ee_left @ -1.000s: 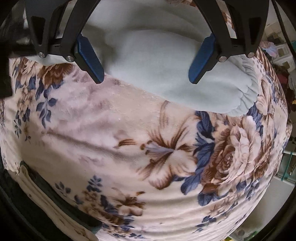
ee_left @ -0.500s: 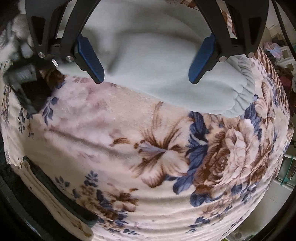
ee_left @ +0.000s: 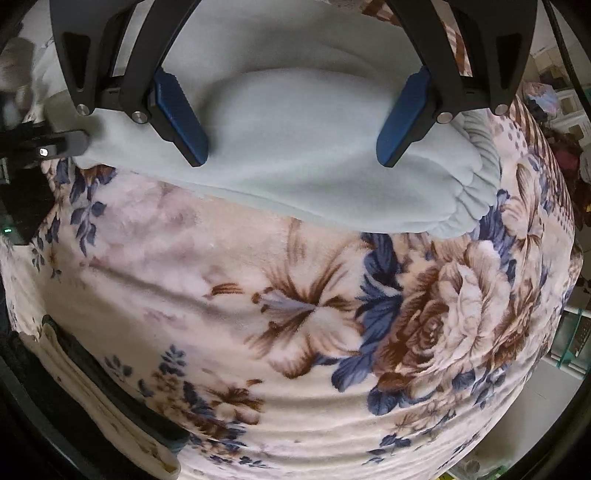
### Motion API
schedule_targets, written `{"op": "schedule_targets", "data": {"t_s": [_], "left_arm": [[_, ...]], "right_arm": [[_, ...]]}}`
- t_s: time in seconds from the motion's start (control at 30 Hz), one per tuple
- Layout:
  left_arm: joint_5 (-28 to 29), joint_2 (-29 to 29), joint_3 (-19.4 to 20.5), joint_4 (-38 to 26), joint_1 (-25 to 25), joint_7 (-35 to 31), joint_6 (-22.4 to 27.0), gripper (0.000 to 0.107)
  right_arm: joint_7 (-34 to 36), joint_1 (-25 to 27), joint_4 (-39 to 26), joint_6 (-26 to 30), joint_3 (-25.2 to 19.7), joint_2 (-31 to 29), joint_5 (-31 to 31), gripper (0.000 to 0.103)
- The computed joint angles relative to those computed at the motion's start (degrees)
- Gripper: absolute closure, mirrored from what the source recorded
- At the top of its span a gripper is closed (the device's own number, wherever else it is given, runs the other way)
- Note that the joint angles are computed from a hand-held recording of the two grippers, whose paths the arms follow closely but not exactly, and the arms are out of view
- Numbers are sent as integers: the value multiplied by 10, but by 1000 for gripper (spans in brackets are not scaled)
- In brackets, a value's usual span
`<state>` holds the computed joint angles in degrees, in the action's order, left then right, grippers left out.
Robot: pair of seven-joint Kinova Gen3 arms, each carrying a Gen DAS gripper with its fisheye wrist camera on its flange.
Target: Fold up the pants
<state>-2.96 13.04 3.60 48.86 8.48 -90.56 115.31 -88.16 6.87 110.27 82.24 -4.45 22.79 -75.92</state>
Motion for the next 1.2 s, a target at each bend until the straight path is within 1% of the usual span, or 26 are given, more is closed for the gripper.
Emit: {"op": "schedule_targets", "data": {"t_s": [0.03,0.1,0.13,0.17,0.2,0.23,0.3,0.37,0.4,0.5,0.57,0.6,0.63,0.67,0.7,0.73,0.77,0.83,0.9,0.97,1.0,1.07,1.1,1.13,1.17,1.2], "left_arm": [[-2,0,0,1,0,-2,-1,14],[-5,1,0,4,2,-5,-4,14],[-9,1,1,7,6,-3,-7,14],[-15,1,3,9,13,-1,-8,14],[-20,2,4,15,18,0,-12,14],[-25,-1,4,25,20,-2,-17,14],[-22,-2,3,41,19,-3,-26,14],[-11,-6,3,49,12,-6,-33,14],[-13,-9,4,51,15,-6,-36,14],[-9,-5,4,40,13,-1,-27,14],[-1,-3,3,31,11,8,-20,14],[4,0,1,24,4,5,-18,14],[5,4,3,10,7,11,-7,14],[5,7,4,-6,9,14,3,14],[5,9,5,-10,12,15,5,14],[4,9,6,-12,14,14,5,14],[2,11,6,-18,16,11,8,14],[-5,12,9,-22,27,9,9,14],[-15,16,13,-33,46,19,17,14],[-21,20,15,-34,62,29,15,14],[-27,22,16,-36,70,32,12,14],[-44,22,18,-30,90,33,-9,14],[-57,23,19,-25,102,34,-21,14],[-73,29,20,-19,114,34,-27,14],[-79,34,19,-15,119,35,-29,14],[-79,40,17,-8,119,38,-32,14]], "right_arm": [[6,-3,-2,-2,-4,11,-2,30],[10,-11,-2,-26,-12,33,-19,30],[3,-12,-6,-49,-24,42,-25,30],[-12,-21,-16,-63,-26,46,-22,31],[-34,-37,-34,-69,-18,48,-9,40],[-51,-44,-46,-70,-9,44,4,56],[-65,-30,-38,-78,0,17,2,77],[-76,12,-7,-87,10,-26,-19,79],[-75,20,-1,-93,12,-40,-17,79],[-105,35,-2,-86,48,-85,33,78],[-113,34,-17,-65,49,-75,47,78],[-108,40,-22,-54,41,-65,47,73],[-105,43,-25,-51,29,-57,43,54],[-105,37,-32,-58,7,-40,37,44],[-105,40,-38,-64,-5,-33,41,32],[-108,34,-53,-63,-13,-20,54,32],[-110,25,-61,-51,-11,-1,76,32],[-118,-12,-107,-49,1,27,102,32],[-110,-28,-160,-30,-18,68,104,32],[-126,-34,-208,-1,-42,96,132,32],[-128,-47,-234,5,-46,109,141,32],[-147,-64,-264,-1,-42,112,159,35],[-161,-61,-263,3,-39,101,173,51],[-170,-61,-251,0,-26,81,194,82],[-182,-57,-242,-11,-23,65,207,84],[-193,-43,-224,-32,-30,44,210,88]]}}
